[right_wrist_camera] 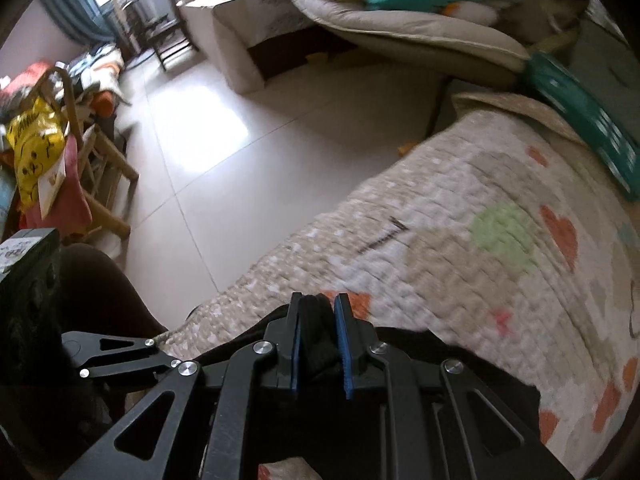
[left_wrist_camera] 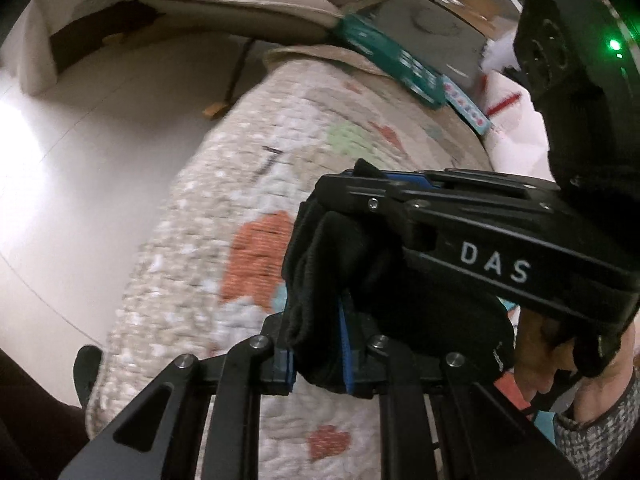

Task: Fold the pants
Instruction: 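Lay the folded black pants down on the quilt and open the left gripper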

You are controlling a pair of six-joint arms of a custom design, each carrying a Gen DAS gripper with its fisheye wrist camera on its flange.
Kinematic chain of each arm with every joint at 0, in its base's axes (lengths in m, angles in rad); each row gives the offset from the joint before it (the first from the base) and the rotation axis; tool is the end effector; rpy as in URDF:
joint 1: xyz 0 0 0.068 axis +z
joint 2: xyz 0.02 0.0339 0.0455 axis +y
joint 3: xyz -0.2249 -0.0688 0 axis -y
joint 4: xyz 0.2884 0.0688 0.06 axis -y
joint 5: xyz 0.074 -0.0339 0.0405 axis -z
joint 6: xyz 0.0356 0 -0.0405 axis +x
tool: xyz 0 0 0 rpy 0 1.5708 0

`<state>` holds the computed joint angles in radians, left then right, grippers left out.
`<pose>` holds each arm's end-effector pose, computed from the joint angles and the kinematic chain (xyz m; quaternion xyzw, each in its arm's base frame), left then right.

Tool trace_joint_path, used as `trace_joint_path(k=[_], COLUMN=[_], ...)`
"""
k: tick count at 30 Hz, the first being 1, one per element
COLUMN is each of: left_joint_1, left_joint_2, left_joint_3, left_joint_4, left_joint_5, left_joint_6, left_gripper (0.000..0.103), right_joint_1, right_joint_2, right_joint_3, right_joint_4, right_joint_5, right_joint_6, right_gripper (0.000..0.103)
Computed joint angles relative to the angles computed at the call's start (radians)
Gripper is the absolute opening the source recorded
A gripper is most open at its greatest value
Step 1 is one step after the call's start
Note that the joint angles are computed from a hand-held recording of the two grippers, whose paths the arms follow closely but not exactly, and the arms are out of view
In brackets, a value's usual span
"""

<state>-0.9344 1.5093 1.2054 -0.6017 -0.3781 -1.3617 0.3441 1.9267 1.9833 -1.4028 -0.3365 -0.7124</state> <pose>0.2277 -0.2861 0.2247 -0.2568 0.8942 -0.2196 0.2936 0.3791 0.1483 0.2956 -0.5100 0.8367 0.1434 0.1391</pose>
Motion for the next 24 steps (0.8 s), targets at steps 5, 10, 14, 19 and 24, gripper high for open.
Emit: trace_joint_path(k=[5,10,14,19,24], left_joint_1=[-0.005,-0.024,-0.062,-0.108,-0.109], left_joint_2=[0.216,0.497,0.689,0.628,0.390], left_joint_3=[0.215,0.509,0.751,0.715,0.433], left_joint_4=[0.004,-0.031,-0.124,-0.125,-0.070], left_joint_5=[0.077,0.153,0.185,0.199,0.174], left_joint_6=[0.054,0.116,0.175,0.288,0.261], left_gripper=[0.016,0.016,0.020,0.031,0.035], right_joint_1=[-0.144,-0.304,-0.414,-0.521,-0.567], right_joint_2=[-0.007,0.055,0.103,0.084,-0.050], right_joint_3=[-0.039,-0.037,-0.034,-0.046,-0.134], right_joint_4=[-0.007,-0.016,-0.002,0.063,0.207], right_joint_5=[0.001,0.005,0.053,0.109,0.063], right_joint_6=[-0.058,-0.101,-0.110,-0.061,0.063], right_gripper=[0.016,0.017,0.035,0.058,0.058])
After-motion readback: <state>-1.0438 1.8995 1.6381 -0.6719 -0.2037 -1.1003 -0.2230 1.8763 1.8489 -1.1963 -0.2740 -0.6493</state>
